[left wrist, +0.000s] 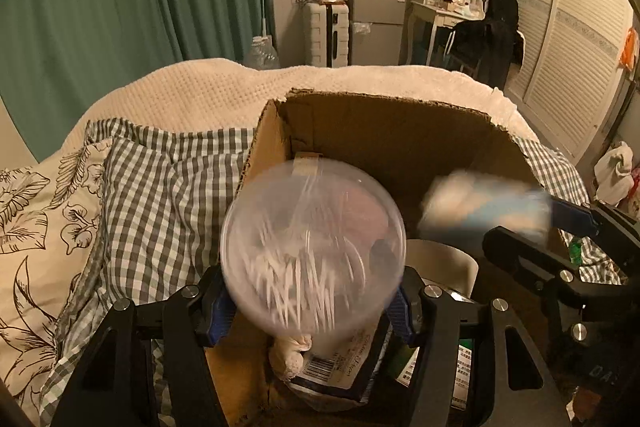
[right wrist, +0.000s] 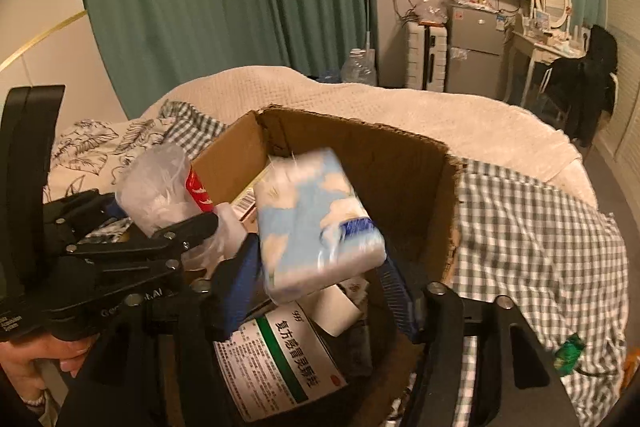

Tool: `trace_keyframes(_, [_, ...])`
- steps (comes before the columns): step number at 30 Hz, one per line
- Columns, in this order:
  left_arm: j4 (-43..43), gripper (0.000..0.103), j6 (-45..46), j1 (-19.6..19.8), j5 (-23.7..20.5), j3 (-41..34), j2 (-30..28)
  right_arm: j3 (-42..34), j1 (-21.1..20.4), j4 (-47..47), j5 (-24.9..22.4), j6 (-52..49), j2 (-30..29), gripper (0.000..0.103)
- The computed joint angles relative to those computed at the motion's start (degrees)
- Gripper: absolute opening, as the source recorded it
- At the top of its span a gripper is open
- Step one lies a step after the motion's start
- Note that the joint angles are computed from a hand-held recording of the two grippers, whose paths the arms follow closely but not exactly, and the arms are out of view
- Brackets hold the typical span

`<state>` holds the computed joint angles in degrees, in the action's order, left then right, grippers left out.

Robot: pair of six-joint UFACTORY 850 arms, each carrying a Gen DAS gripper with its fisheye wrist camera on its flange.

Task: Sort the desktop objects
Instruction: 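Open both tools to drop the cup and tissue pack into the box, then move both tools back toward the green sachet and cotton balls on the bed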

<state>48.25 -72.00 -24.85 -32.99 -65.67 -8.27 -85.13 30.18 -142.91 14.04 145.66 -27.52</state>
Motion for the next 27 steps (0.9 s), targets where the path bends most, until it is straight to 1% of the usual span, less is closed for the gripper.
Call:
trace_keyframes(4, [1.76,0.073,-1.95,-0.57,-0.68,-0.11,0.62,0.98,-0.58,3.49,-0.53,-2.63,0.77,0.067])
trace_keyframes(9, [2.46,0.075,-2.69,-1.31,-1.94,-0.37,1.86,2.4,-0.78,5.0,-1.84,-3.22,2.97,0.067])
trace_keyframes(13, [3.81,0.078,-4.09,-2.84,-3.71,-0.9,3.32,3.91,-0.65,4.82,-3.25,-2.59,5.66,0.068])
trace_keyframes(15, [4.82,0.078,-5.06,-3.78,-4.64,-1.15,4.29,5.02,-0.74,6.23,-3.9,-3.94,7.34,0.068])
trace_keyframes(16, [5.29,0.08,-5.56,-4.22,-5.07,-1.26,4.66,5.48,-0.82,6.41,-4.1,-4.15,8.17,0.069])
trace_keyframes(19, [8.09,0.091,-8.22,-6.04,-7.17,-1.74,6.07,6.91,-0.95,8.77,-4.92,-6.38,10.67,0.072])
trace_keyframes(21, [10.14,0.092,-9.84,-7.18,-8.31,-1.9,7.09,7.8,-1.05,10.27,-5.26,-7.88,12.33,0.073])
trace_keyframes(24, [12.19,0.095,-11.25,-9.08,-10.58,-2.64,8.42,9.36,-1.13,13.94,-6.2,-11.57,14.97,0.078])
trace_keyframes(25, [12.99,0.099,-11.92,-9.6,-11.2,-2.72,8.78,9.91,-1.11,15.13,-6.64,-12.72,15.88,0.082])
trace_keyframes(26, [13.85,0.102,-12.68,-10.17,-11.85,-2.82,9.19,10.47,-0.94,13.91,-7.53,-11.48,16.83,0.084])
trace_keyframes(27, [14.76,0.103,-13.52,-10.85,-12.5,-2.85,9.69,10.82,-0.84,10.3,-8.25,-7.84,17.53,0.09])
